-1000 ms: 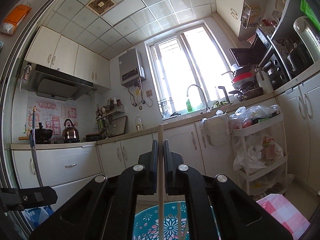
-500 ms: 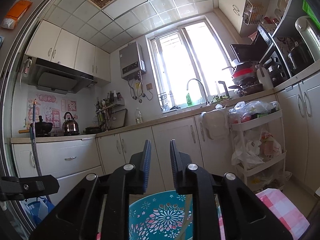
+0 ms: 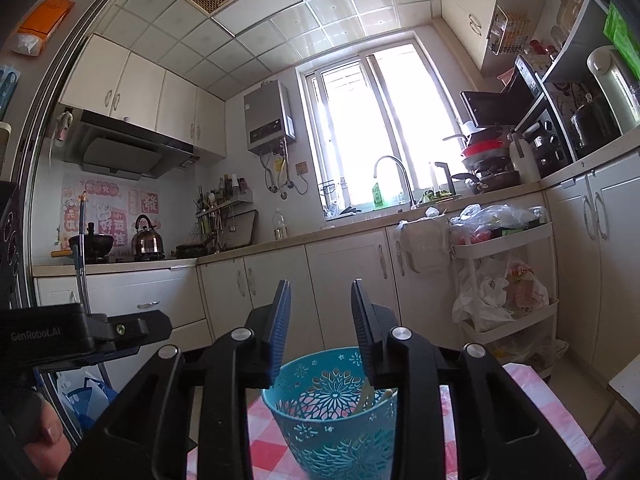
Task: Organize utensils
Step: 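Open the right tool to drop the chopstick into the teal bin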
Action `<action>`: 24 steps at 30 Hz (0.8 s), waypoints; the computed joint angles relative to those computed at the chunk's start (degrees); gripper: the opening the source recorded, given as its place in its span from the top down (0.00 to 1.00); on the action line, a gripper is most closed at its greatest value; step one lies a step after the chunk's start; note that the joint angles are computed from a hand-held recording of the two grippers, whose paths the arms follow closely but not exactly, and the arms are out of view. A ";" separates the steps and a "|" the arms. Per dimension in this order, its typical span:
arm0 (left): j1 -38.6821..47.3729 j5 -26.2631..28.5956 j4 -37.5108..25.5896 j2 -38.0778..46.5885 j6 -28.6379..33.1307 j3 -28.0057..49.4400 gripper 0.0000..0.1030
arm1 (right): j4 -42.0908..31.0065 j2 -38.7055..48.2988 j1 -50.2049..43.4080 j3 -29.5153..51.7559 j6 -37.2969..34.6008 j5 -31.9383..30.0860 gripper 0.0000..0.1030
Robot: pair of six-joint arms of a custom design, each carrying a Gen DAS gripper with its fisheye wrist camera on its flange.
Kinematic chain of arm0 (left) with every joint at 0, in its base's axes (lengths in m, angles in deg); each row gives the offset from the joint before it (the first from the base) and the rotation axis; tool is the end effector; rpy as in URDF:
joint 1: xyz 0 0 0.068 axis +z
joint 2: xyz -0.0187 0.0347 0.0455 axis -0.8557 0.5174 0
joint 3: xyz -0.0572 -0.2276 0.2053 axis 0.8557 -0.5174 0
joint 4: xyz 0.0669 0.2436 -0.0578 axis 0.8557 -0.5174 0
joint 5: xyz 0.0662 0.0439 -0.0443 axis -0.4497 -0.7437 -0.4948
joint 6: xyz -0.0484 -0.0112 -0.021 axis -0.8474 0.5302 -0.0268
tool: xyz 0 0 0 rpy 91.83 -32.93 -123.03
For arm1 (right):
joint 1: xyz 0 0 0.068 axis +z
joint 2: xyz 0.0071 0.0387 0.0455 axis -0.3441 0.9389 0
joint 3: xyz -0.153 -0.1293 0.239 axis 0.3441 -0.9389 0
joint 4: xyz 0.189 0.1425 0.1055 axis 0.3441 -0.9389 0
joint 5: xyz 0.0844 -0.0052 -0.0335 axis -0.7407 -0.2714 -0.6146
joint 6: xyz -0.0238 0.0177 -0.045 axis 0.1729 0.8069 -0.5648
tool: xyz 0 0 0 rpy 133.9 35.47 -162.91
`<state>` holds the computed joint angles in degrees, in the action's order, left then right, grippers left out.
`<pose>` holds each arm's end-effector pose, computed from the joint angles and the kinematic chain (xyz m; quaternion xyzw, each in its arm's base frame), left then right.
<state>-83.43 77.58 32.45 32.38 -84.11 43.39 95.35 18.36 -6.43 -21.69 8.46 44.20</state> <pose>0.2705 -0.1166 0.3651 -0.0337 0.8010 -0.1635 0.5749 0.2598 0.0633 0.3408 -0.0112 0.6869 0.1616 0.7085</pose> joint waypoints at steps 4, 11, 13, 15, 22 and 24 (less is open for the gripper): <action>-1.16 -0.88 -0.67 -1.34 0.09 -0.51 0.36 | -2.83 -2.78 0.20 -0.94 0.01 -0.22 0.66; -3.03 -2.37 -2.55 -3.11 -0.28 -1.45 0.35 | -10.06 -8.82 0.52 -3.55 -0.27 -0.56 0.57; -3.88 -3.14 -3.16 -3.60 -0.35 -1.68 0.35 | -12.49 -10.83 0.17 -4.55 -0.20 -1.04 0.57; -4.61 -3.77 -3.69 -4.24 -0.37 -1.91 0.35 | -14.67 -12.54 -0.03 -5.27 -0.36 -0.97 0.56; -7.37 -5.70 -6.08 -7.17 0.04 -2.48 0.34 | -24.64 -18.37 -0.92 -6.50 -0.97 -1.15 0.47; -8.30 -6.28 -7.10 -7.83 -0.03 -2.48 0.34 | -28.24 -19.62 -0.69 -6.29 -1.02 -0.71 0.46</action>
<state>-91.74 71.30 25.34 24.55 -84.14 40.92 67.11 -1.26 -7.11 -27.98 7.44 43.49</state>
